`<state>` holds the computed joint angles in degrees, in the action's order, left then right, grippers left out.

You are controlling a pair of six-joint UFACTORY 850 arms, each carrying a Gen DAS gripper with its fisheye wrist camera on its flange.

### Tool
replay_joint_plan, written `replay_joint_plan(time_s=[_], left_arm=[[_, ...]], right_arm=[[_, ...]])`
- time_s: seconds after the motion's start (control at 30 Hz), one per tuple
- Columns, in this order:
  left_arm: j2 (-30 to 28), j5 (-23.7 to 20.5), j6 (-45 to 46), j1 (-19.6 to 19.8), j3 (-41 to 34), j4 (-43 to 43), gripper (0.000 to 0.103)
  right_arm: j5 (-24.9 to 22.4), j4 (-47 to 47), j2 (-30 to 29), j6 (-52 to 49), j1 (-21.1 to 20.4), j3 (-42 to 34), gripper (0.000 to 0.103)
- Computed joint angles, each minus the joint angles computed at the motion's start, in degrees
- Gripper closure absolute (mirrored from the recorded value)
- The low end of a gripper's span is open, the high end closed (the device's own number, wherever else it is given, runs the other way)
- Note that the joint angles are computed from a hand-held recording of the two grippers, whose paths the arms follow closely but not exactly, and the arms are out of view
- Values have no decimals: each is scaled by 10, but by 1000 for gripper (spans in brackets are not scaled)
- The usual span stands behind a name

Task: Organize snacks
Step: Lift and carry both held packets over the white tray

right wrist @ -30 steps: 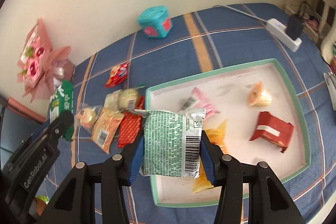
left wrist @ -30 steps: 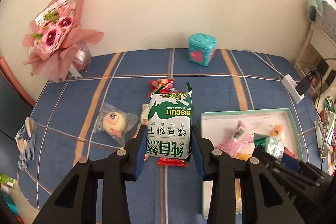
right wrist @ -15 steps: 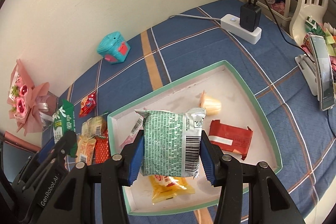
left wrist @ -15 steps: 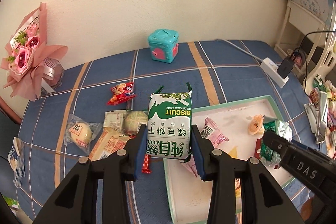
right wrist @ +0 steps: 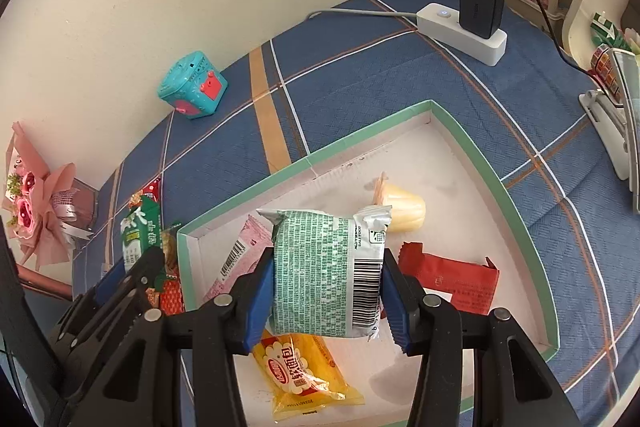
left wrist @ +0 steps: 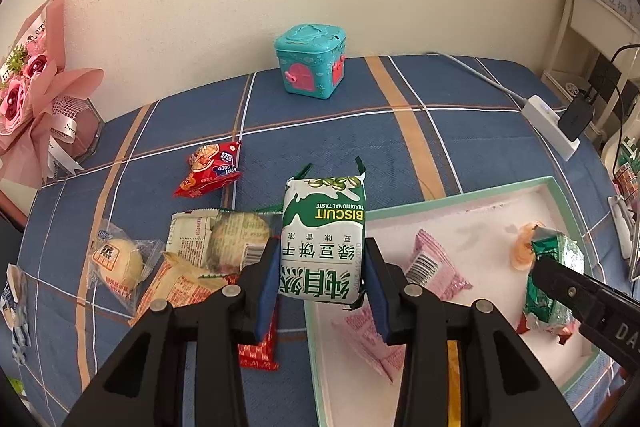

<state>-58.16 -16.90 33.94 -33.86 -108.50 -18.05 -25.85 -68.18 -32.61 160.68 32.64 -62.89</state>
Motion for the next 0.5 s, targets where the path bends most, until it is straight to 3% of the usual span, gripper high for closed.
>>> replay_joint_plan(time_s=[0.27, 0.5], left_arm=[[-35, -1, -56, -10, -39, 70, 62], [-53, -14, -149, -18, -61, 181, 62]], right_arm=[[10, 6, -6, -11, -5, -4, 51], [11, 19, -10, -19, -7, -7, 51]])
